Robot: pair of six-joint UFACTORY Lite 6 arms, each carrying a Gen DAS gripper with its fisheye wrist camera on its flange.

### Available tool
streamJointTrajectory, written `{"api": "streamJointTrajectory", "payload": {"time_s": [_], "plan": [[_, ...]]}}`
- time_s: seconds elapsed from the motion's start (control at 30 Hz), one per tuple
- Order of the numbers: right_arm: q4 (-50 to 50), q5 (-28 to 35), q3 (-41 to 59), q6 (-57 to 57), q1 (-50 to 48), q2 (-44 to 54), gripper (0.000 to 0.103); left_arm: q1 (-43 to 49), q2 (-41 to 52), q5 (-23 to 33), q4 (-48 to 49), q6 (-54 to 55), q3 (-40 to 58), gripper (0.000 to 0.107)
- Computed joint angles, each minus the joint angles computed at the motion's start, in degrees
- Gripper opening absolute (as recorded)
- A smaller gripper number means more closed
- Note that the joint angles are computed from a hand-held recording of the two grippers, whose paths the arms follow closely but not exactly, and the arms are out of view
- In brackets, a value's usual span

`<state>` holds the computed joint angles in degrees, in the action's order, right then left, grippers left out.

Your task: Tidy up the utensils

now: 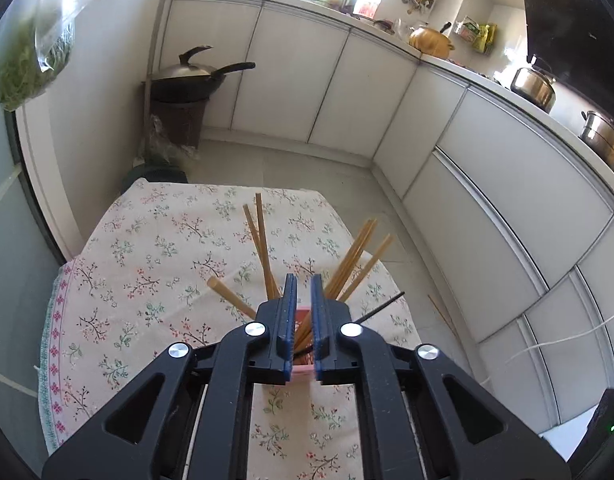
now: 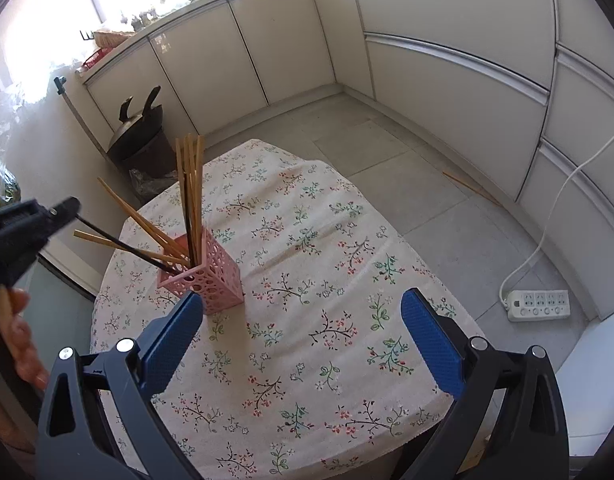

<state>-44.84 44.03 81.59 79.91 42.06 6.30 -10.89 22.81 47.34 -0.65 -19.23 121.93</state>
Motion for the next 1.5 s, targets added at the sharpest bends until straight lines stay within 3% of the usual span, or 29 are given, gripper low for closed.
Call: {"api": "streamJointTrajectory", "payload": {"time_s": [0.03, 0.07, 0.13, 0.3, 0.4, 0.6, 0.77, 0.87, 1.23, 1.5], "plan": [[-1.09, 0.25, 0.73, 0.66, 0.62, 0.09, 0.096, -0.46, -0.97, -0.42, 1.03, -0.39, -0.58, 0.029], [-2.07, 0.50, 1.50, 1.12, 1.17, 0.19, 0.096, -1.13, -2.66, -1.50, 2.76, -1.36, -2.06, 0.060], [-6.12, 2.00, 3.50, 3.10, 3.21, 0.43, 0.096, -3.86, -6.94, -3.84, 10.23, -6.64, -5.47, 0.085], [-16.84, 9.28, 6.02, 9.05, 7.44, 0.57, 0.097, -8.64, -9.61, -3.30, 21.76, -13.22, -6.28, 0.087], [-16.06, 10.34, 7.85, 8.32, 6.63, 1.05, 0.097, -9.55, -10.38, -2.42, 24.54, -14.93, -6.66, 0.096], [-16.14, 12.85, 13.40, 6.95, 6.05, 3.33, 0.097, -12.99, -10.87, 1.30, 33.26, -19.32, -6.92, 0.096], [-15.83, 16.22, 19.40, 4.51, 6.31, 6.21, 0.097, -15.33, -14.91, -1.47, 40.07, -26.68, -12.97, 0.096], [-16.11, 18.07, 21.76, 2.94, 6.82, 8.11, 0.097, -15.27, -16.34, -3.31, 39.00, -26.72, -14.79, 0.096], [-22.08, 23.90, 23.73, 2.39, 10.92, 9.46, 0.097, -20.49, -14.68, 6.93, 46.64, -32.14, -13.03, 0.096], [-23.39, 26.86, 24.05, 2.39, 11.53, 9.74, 0.097, -21.48, -15.65, 7.54, 48.58, -33.09, -14.25, 0.096]]}}
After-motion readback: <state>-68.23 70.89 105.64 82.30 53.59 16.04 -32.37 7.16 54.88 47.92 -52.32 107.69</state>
